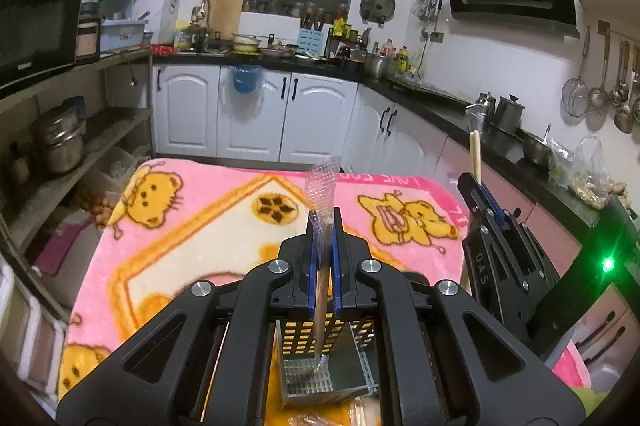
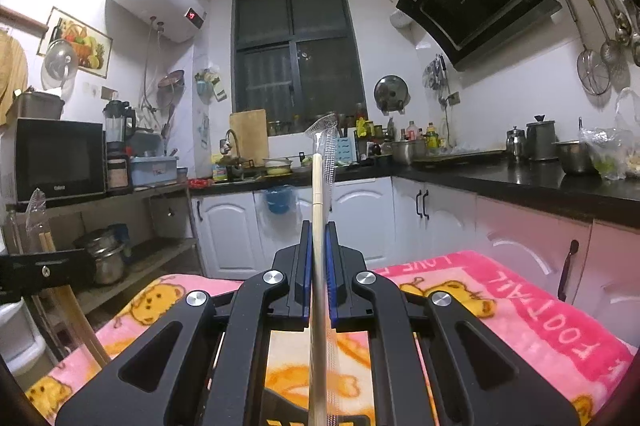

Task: Organize utensils
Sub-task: 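Lift both held chopsticks and carry them above the green caddy, then lower the left tool's chopstick into the caddy while the right tool releases its own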

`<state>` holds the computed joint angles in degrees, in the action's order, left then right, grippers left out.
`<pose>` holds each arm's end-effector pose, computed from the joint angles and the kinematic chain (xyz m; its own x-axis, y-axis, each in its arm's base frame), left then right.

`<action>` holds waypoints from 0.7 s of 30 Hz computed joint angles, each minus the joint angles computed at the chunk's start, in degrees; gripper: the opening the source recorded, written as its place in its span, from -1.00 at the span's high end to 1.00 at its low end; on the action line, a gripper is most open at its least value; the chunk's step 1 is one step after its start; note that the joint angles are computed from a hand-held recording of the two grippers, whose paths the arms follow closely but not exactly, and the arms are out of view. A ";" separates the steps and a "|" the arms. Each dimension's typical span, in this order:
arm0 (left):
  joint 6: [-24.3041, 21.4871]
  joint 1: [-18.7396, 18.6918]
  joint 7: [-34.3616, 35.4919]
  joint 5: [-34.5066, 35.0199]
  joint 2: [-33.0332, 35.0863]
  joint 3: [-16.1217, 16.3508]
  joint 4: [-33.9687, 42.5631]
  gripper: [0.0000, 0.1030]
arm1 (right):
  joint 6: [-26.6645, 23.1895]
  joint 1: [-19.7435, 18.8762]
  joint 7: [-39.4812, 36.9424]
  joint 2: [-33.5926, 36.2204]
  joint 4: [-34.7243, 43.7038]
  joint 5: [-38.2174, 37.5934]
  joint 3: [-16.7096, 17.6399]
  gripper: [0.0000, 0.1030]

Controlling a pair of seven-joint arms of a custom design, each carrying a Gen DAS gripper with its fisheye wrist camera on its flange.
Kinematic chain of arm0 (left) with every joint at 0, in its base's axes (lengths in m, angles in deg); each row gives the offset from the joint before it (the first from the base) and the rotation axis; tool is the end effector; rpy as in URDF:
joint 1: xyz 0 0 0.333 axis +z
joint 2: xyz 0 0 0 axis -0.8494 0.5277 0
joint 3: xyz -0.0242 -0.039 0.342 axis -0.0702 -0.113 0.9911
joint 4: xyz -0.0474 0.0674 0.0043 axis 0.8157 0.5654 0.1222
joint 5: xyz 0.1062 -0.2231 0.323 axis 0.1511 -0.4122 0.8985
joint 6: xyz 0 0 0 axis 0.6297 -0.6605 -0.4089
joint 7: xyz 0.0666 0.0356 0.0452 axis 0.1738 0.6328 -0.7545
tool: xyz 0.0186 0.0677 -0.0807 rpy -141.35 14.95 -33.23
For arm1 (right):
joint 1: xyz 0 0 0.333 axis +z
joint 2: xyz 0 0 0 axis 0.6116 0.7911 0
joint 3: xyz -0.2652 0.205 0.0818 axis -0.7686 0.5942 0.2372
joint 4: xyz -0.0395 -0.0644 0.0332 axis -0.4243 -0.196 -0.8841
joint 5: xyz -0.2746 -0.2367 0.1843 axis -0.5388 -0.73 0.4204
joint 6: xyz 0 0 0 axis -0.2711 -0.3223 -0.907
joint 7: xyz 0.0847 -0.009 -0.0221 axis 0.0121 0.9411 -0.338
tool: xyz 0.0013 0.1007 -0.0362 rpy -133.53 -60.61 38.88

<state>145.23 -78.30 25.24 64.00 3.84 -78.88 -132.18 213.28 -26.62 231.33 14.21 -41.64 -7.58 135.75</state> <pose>0.5171 -0.3036 0.6757 -0.5040 -0.8446 0.1805 -0.4694 0.0924 -0.8782 0.4712 0.2932 0.5963 -0.2718 -0.9574 -0.0978 -0.0161 0.1061 -0.9942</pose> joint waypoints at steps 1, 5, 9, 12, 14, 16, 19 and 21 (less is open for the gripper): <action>-0.10 -0.06 0.37 -0.37 -0.08 0.07 -0.18 0.94 | 0.45 0.34 -0.07 0.45 -0.43 -0.01 0.10 0.87; -0.70 0.06 0.24 -0.52 -0.02 0.09 -0.50 0.94 | 2.31 1.69 -1.02 2.50 -1.37 -0.39 0.02 0.86; -0.96 0.05 0.51 -1.29 -0.24 0.14 -0.99 0.94 | 3.95 4.50 -2.70 6.08 -3.27 -0.80 -0.35 0.80; -1.18 -0.05 0.73 -1.64 -0.44 0.22 -1.28 0.94 | 4.05 6.11 -3.39 7.32 -4.17 -0.80 -0.68 0.77; -1.36 -0.10 0.66 -1.46 -0.76 0.23 -1.69 0.94 | 4.20 7.53 -4.10 8.48 -4.86 -0.99 -1.17 0.74; -1.51 -0.21 0.50 -1.41 -0.87 0.32 -1.86 0.94 | 4.08 8.51 -4.85 10.00 -4.74 -1.30 -1.37 0.65; -1.71 -0.42 0.59 -1.87 -1.06 0.50 -2.27 0.94 | 4.25 10.27 -5.87 11.20 -5.36 -1.63 -2.10 0.57; -1.83 -0.49 0.63 -2.00 -1.15 0.57 -2.52 0.94 | 4.02 11.21 -6.62 11.83 -5.59 -1.91 -2.59 0.52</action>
<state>143.39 -78.80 25.86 61.99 2.69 -78.30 -134.70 217.30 -15.42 224.71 26.04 -47.23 -9.49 133.15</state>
